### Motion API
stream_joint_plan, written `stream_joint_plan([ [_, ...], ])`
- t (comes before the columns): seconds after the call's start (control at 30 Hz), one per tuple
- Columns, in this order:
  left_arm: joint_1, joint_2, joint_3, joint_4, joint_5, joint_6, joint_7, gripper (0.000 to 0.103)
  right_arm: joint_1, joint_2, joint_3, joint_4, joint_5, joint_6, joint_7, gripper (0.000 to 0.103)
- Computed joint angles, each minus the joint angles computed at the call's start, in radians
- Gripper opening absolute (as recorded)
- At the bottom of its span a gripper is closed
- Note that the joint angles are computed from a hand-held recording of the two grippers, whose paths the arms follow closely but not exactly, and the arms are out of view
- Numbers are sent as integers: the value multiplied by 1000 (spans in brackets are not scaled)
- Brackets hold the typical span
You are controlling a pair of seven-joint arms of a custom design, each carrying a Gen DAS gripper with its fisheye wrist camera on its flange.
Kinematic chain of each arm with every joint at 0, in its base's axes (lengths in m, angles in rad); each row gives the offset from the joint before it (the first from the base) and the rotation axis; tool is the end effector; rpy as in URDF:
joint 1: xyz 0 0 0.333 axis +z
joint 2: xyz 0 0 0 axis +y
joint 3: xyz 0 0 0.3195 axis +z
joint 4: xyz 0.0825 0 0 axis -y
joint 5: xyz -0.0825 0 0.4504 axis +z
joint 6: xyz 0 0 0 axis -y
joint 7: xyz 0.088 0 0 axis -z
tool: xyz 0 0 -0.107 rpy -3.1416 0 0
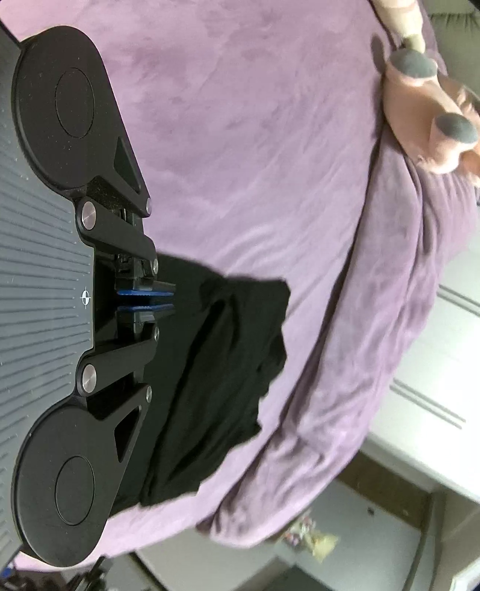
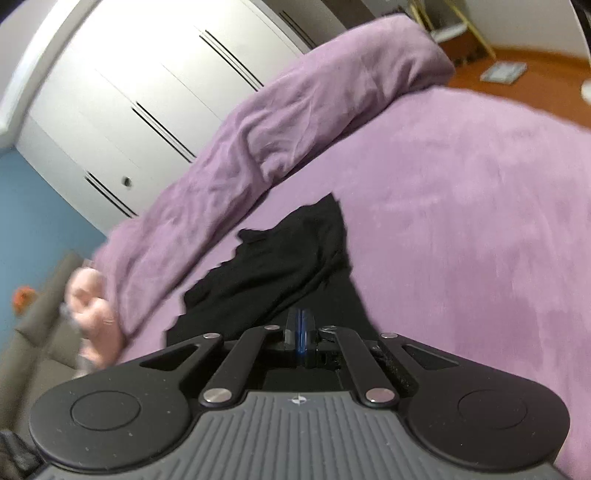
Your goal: Fold small clothes
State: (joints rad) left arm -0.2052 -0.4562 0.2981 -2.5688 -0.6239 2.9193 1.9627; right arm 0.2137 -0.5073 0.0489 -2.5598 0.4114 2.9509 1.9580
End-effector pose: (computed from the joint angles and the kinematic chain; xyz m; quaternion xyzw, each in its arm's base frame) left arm 0.4918 0.0848 0.4595 -0.7261 0.5442 -0.3832 0.1722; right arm 0.4799 0.1030 0.5144 -0.4631 0.7688 -0.0912 0.4316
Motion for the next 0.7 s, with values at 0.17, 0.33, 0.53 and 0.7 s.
stream_joint_plan([
  [0.17,-14,57,11,36,-19,-15,76,2,71,-11,-71,39,-15,-226,-212,2],
  [0.33,58,60,-41,15,-27,-62,36,2,16,-163,-16,-40,-43,-452,-180,33],
  [0.53,71,-46,-48,-75,52,-84,160,29,22,-271,7,-72,-154,-524,-326,39],
  [0.7,115,-128,-56,-133,107,-115,72,31,45,-270,27,-51,-277,-529,-598,56],
])
